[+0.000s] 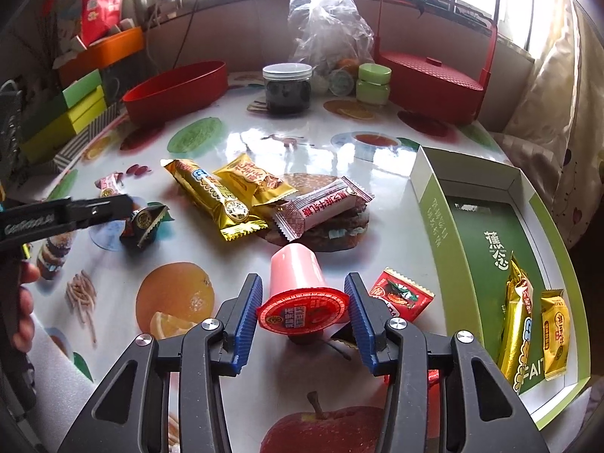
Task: Organize snacks
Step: 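Grasp the red snack packet with the left tool while the right tool grasps the pink jelly cup, then carry the red packet with the left tool while the right tool carries the jelly cup to the box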
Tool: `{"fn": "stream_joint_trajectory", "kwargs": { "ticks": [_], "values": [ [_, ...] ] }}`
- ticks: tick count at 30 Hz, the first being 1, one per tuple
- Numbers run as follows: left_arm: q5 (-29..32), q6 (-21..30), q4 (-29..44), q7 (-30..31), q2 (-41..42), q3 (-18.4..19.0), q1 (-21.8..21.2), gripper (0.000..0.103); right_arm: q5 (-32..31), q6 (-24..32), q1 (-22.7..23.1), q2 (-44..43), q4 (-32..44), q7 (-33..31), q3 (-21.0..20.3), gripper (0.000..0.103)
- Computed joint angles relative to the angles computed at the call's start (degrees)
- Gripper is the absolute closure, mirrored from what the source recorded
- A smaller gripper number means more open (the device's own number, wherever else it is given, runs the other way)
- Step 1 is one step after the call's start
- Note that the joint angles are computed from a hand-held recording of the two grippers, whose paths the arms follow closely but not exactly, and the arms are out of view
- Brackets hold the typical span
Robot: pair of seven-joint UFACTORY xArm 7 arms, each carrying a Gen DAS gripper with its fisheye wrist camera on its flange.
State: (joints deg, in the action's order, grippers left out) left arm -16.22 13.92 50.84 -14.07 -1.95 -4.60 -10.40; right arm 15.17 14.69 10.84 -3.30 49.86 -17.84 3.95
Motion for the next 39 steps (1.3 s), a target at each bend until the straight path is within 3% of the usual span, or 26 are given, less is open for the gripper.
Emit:
{"fn": "stream_joint_trajectory", "kwargs": {
  "ticks": [7,14,17,23,29,39],
  "values": [
    [7.2,1.2,2.8,-2.2,2.6,-0.9,-0.6,0.059,0.1,0.1,0.0,-0.3,-0.2,0.2,0.0,0.059],
    [8.5,0.8,2.5,-2.7,2.6,-1.6,-1.5,0.059,1.3,0.2,0.2,-0.4,-0.4,-0.9,-0.2,0.059],
    [6.3,0.2,2.0,0.1,2.3,-2.1,-2.1,0.059,1.8,0.1,0.2,-0.5,-0.4,-1.2,-0.3,0.059],
    [10.7,-0.4,1.3,-2.1,1.8,-2.4,-3.0,0.059,2.1,0.0,0.3,-0.7,-0.6,-1.2,-0.2,0.059],
    [13.0,-1.3,0.5,-4.5,0.9,-2.4,-3.3,0.068,3.8,-0.2,0.7,-1.2,-1.0,-2.4,-0.4,0.059],
    [17.7,-2.3,-1.4,-9.4,-1.3,-2.7,-2.8,0.07,9.5,-1.0,1.8,-2.5,-2.1,-6.9,-1.5,0.059]
  ]
}}
